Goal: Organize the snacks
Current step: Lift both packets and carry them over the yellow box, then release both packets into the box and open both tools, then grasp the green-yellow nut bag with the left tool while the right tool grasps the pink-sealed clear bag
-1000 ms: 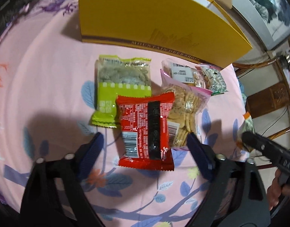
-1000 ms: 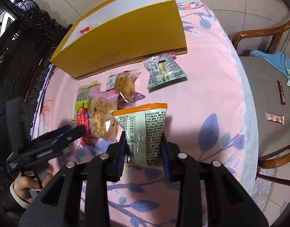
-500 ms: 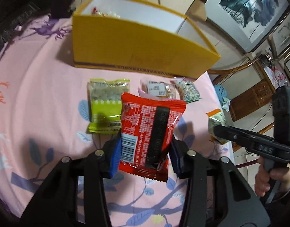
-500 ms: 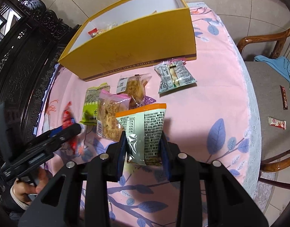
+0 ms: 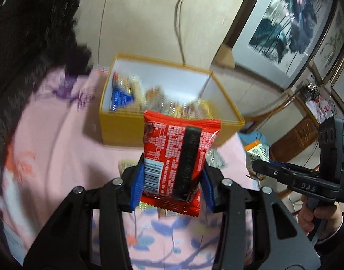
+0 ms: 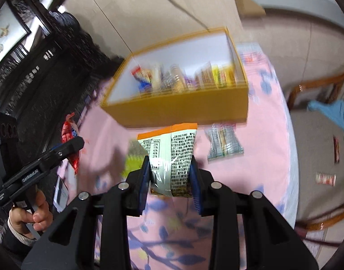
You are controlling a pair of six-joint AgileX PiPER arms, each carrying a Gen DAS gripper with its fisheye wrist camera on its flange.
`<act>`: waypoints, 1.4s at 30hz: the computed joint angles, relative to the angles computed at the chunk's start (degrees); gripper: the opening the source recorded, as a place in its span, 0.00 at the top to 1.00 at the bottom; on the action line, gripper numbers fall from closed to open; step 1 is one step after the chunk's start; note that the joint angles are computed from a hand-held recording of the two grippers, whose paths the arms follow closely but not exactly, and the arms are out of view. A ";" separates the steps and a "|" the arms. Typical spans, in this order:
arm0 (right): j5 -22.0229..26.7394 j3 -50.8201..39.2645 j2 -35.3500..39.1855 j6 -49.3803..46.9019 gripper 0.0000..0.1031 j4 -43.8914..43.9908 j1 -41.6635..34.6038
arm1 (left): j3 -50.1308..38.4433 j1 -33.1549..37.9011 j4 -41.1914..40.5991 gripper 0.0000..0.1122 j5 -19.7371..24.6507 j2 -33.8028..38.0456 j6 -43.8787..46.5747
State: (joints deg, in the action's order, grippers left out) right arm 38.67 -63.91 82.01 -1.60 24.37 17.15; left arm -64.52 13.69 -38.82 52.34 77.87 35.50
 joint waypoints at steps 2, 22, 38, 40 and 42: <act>0.31 -4.55 1.08 -0.13 0.68 -0.78 -0.33 | -5.27 -1.01 -0.08 0.61 0.15 2.25 -1.11; -2.92 -36.07 14.92 11.55 0.32 -19.43 -0.47 | -51.28 -11.56 20.80 0.11 0.62 25.36 -27.12; -3.83 3.06 2.79 17.83 0.32 -10.03 4.10 | -0.36 2.49 14.16 0.10 -7.25 -0.16 -17.52; -2.93 3.71 5.06 18.26 0.32 -7.46 6.50 | 3.02 4.60 14.69 0.10 -5.46 -1.42 -16.63; -2.49 3.48 6.97 18.44 0.32 -5.91 8.01 | 5.39 6.68 14.72 0.10 -4.79 -2.78 -14.73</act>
